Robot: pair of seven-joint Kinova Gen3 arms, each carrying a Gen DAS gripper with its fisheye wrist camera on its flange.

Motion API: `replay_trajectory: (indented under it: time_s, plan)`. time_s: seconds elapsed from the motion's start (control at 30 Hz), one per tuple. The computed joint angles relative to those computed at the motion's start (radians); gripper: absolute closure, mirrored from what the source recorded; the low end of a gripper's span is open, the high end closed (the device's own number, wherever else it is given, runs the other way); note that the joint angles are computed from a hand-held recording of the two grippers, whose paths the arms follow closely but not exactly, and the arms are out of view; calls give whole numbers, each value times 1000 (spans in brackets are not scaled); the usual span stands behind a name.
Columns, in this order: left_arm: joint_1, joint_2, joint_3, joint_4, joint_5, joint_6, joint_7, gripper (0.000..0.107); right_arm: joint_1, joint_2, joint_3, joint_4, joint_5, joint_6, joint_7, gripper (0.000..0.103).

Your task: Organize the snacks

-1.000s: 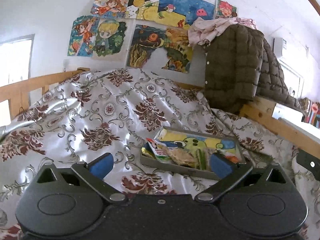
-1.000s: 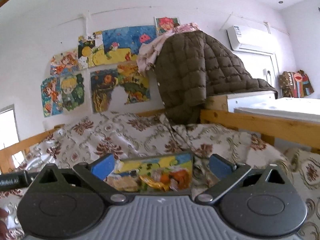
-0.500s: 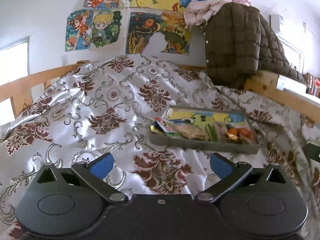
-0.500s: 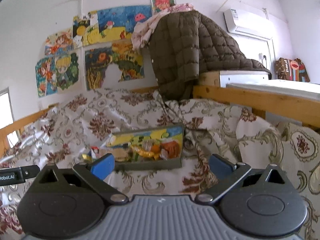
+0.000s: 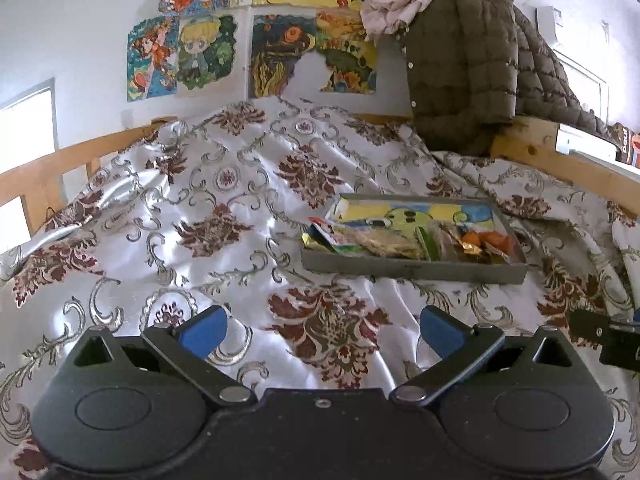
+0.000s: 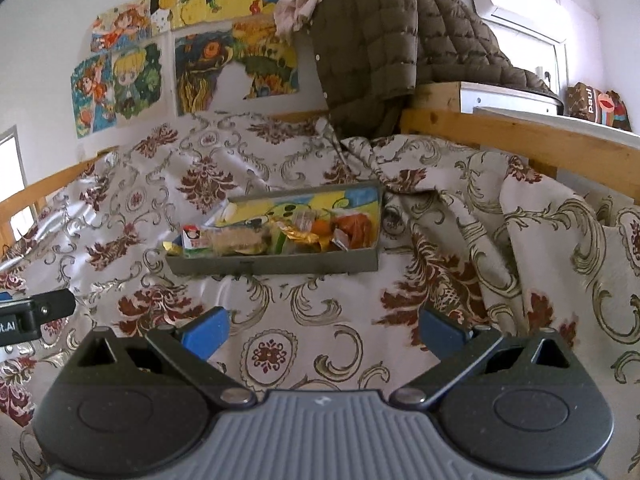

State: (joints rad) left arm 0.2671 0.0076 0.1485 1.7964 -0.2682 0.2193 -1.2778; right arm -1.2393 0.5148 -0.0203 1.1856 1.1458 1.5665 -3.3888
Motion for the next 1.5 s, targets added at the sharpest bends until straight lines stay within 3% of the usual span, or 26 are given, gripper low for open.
replay_trajectory:
  time_s: [1.5]
  plan:
    - [-11,1,-3,5,81,38,-95,5,8,-4,-4,2,-13,-15,17,0]
